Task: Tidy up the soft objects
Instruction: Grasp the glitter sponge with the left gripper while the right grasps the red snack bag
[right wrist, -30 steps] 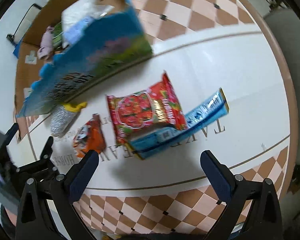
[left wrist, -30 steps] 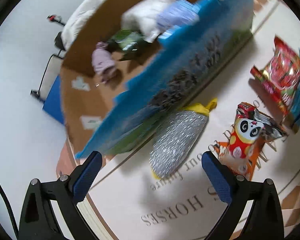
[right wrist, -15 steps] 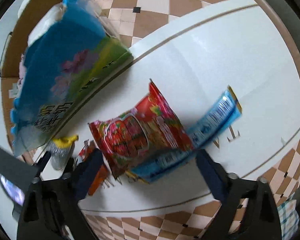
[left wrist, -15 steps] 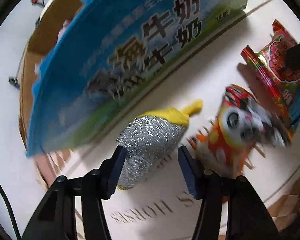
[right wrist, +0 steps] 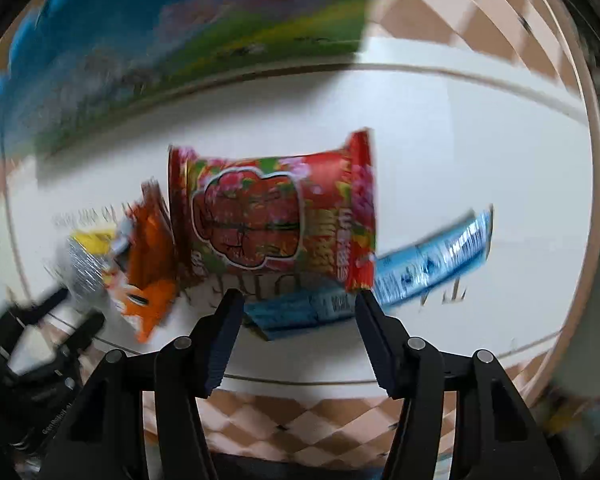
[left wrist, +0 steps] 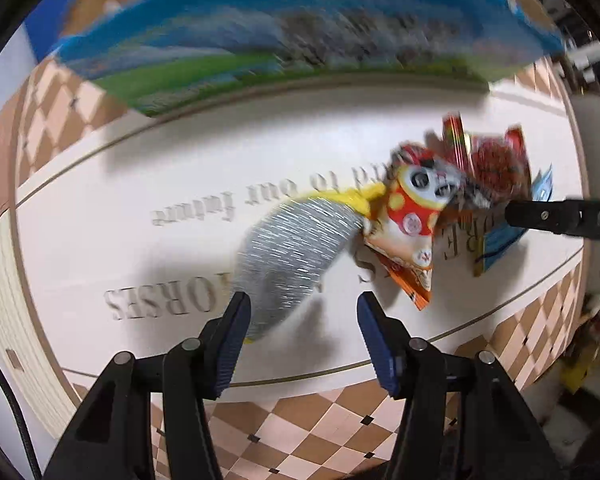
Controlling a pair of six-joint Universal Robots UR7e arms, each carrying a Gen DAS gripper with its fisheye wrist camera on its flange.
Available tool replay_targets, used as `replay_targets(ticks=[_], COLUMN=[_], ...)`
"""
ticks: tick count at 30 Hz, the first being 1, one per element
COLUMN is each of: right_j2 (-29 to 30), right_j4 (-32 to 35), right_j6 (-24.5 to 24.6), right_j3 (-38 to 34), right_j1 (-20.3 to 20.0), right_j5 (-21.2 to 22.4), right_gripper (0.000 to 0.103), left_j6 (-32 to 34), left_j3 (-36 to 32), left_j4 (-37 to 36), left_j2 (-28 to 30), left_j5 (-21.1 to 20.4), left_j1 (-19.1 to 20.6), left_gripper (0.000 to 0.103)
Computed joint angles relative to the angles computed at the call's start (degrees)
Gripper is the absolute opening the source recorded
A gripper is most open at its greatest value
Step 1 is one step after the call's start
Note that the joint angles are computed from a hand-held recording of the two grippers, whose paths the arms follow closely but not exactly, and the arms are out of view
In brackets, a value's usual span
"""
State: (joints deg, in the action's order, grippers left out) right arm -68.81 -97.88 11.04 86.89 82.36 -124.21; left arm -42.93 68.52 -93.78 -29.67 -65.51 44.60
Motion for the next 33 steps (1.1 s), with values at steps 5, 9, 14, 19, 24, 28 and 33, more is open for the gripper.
replay_targets(ticks=[5,9,14,19,24,28,33], right_j2=[-5.91,-4.84,-2.34,1.87,5.54,6.12,4.34], right_j4=[-11.28,-14.48,-18.53,-11.7,-2.77,2.26,-1.47], right_j6=[13.43,22.19,25.75,22.76,6.33,0.1,6.41], right_j3=[4.7,5.39,3.93,-0.62,-3.99,-4.49,-6.28], right_j1=[-6.03,-7.22,-6.27,-2.95,1.13,3.42,0.03], right_j5=[16.08,17.7,15.97,8.1,0.48,-6.4,5.59], right_gripper=[0.089,0.095,0.098,0.075,0.068,0.068,0.081], left_j6=[-0.25,0.89,1.18,1.68,2.99,5.87,11.85], left_j3=[-2.73,-5.55,-7.02,-6.84,-9.76,-10.13,-15.95], left_j4=[2.68,5.89,7.08,5.7,7.24,8.64,14.09], left_j2=[0.32,2.79,5.42,5.67,6.84,8.01,13.27], left_j5=[4.42,7.16,7.85,6.62,6.42,7.49,6.38], left_j1=[-0.09,-0.24,0.17,0.82,0.72,-0.54,-1.07], left_gripper=[0.061,0.062,0.062,0.062,0.062,0.062,0.064])
